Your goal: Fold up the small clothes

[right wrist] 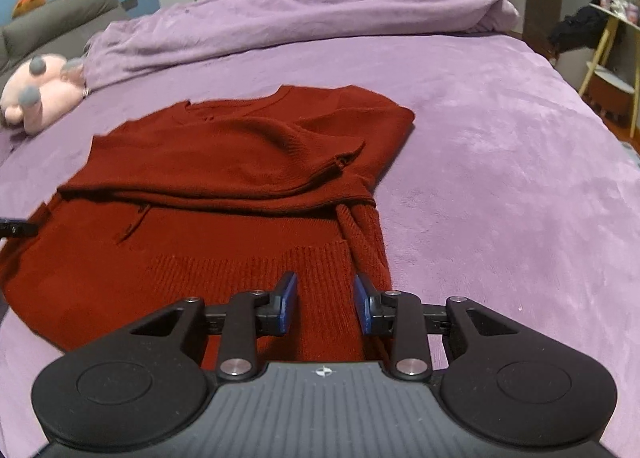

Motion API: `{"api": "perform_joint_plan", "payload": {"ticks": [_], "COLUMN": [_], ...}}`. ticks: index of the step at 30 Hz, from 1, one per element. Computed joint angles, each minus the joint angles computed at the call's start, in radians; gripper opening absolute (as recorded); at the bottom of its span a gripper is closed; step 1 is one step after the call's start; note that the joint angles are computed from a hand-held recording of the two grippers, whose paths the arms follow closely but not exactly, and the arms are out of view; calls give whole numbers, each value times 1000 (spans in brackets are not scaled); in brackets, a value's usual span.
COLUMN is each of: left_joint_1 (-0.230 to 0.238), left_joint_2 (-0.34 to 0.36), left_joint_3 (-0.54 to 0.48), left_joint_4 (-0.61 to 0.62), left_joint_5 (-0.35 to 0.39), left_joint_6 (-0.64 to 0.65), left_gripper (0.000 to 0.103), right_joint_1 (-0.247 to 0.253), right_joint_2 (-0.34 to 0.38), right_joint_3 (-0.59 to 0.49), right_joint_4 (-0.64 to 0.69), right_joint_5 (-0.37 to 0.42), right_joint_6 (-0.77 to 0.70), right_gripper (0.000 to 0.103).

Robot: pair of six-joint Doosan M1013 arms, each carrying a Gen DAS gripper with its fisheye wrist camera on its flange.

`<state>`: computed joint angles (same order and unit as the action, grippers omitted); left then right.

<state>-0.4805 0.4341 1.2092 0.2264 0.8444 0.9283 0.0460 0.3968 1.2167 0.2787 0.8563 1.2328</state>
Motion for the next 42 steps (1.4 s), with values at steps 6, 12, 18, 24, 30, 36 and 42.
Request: {"api": "perform_joint_plan", "payload": {"ticks": [6,12,18,24,30,36,42], "left_joint_1": [12,21,19,7,22,58,81], "left_joint_2": [15,16,16,-2,-16,99,158], "left_joint_3": [-10,-15,-11,-19,-63,-201,-241], "left_joint_4": [-39,-78,-63,-13,107,101,-39], "left_joint_5": [12,11,5,0,-103,-9,90], "left_joint_6": [7,32,2,-44,-148,-170,-68], "left_gripper": [43,39,12,7,7,7,9], "right_joint_1": [-4,-8,-2,16,9,34,48], "right_joint_2": [26,49,42,8,21,133,192], "right_joint_3": [-34,-68,-57,-22,-81,-217,-271], "right_joint_4": [11,22,24,5,77,-79,-146], "right_joint_5": [63,107,97,27,-89,-107,-21], "right_joint_6": [-22,-15,-29,-61,-50,108,102], "right_gripper": [30,31,15,6,5,5,6]}}
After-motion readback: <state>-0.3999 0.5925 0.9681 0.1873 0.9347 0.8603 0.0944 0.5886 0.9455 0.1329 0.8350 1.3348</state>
